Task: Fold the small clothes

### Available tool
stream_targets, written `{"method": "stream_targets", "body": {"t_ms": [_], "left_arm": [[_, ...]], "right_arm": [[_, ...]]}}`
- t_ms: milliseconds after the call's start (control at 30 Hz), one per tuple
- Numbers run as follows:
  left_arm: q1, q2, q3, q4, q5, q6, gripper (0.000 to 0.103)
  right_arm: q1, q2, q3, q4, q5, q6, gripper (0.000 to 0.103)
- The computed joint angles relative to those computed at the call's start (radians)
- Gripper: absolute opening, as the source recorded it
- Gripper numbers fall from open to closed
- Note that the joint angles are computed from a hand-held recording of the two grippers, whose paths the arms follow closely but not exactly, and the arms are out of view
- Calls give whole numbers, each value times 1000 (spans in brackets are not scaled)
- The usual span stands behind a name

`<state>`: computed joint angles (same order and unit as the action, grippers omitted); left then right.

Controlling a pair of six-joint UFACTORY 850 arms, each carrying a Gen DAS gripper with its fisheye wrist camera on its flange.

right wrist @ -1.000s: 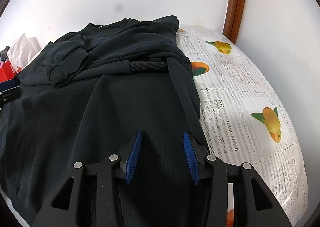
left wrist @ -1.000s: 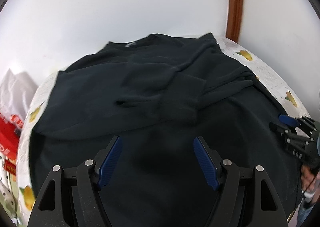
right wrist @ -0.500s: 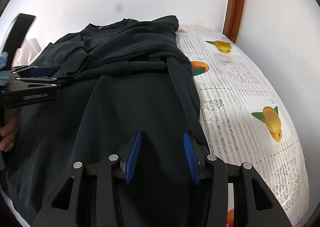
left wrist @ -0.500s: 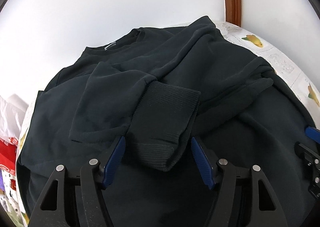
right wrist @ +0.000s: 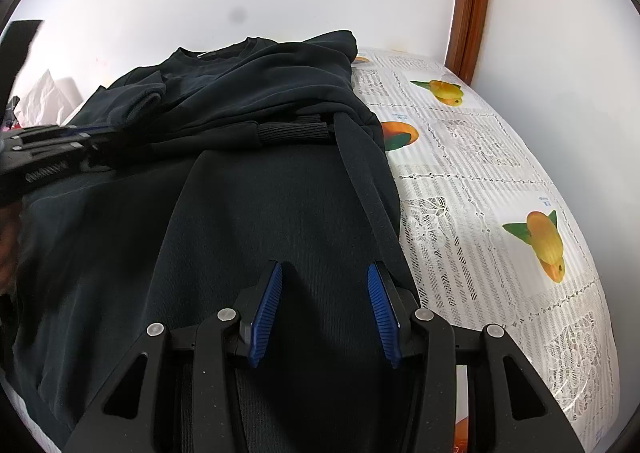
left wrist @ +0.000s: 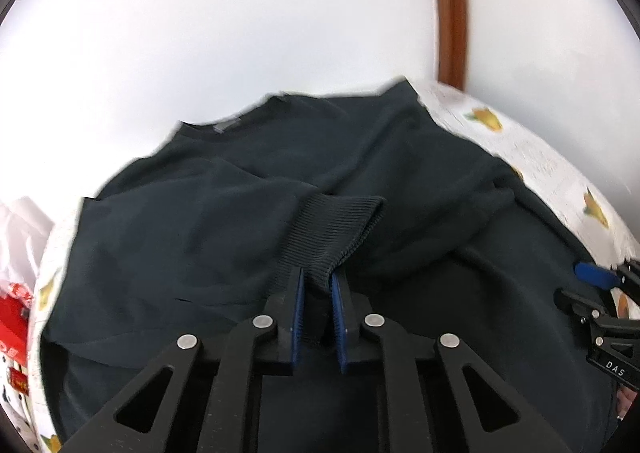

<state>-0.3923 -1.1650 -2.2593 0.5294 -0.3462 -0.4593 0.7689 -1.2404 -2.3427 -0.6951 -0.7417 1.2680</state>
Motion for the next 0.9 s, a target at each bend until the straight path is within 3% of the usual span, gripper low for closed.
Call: {"method": "stream_targets", "body": {"t_ms": [233, 433, 500, 700, 833, 900], "left_arm": [[65, 100, 146, 267, 70, -371, 8], [146, 152, 209, 343, 125, -552, 8], [176, 155, 212, 291, 140, -546, 8], [245, 127, 173, -83, 146, -261, 6], [265, 99, 138, 66, 102, -444, 2], [280, 95, 144, 12, 127, -396, 2]], "right_arm": [[1, -5, -9, 0, -8, -3, 45], [2, -9, -16, 0, -15, -8, 45], [2, -12, -22, 0, -19, -10, 45], [3, -14, -25, 0, -23, -11, 45], [3, -14, -24, -2, -25, -11, 45], [3, -11, -20, -2, -21, -9, 45]]}}
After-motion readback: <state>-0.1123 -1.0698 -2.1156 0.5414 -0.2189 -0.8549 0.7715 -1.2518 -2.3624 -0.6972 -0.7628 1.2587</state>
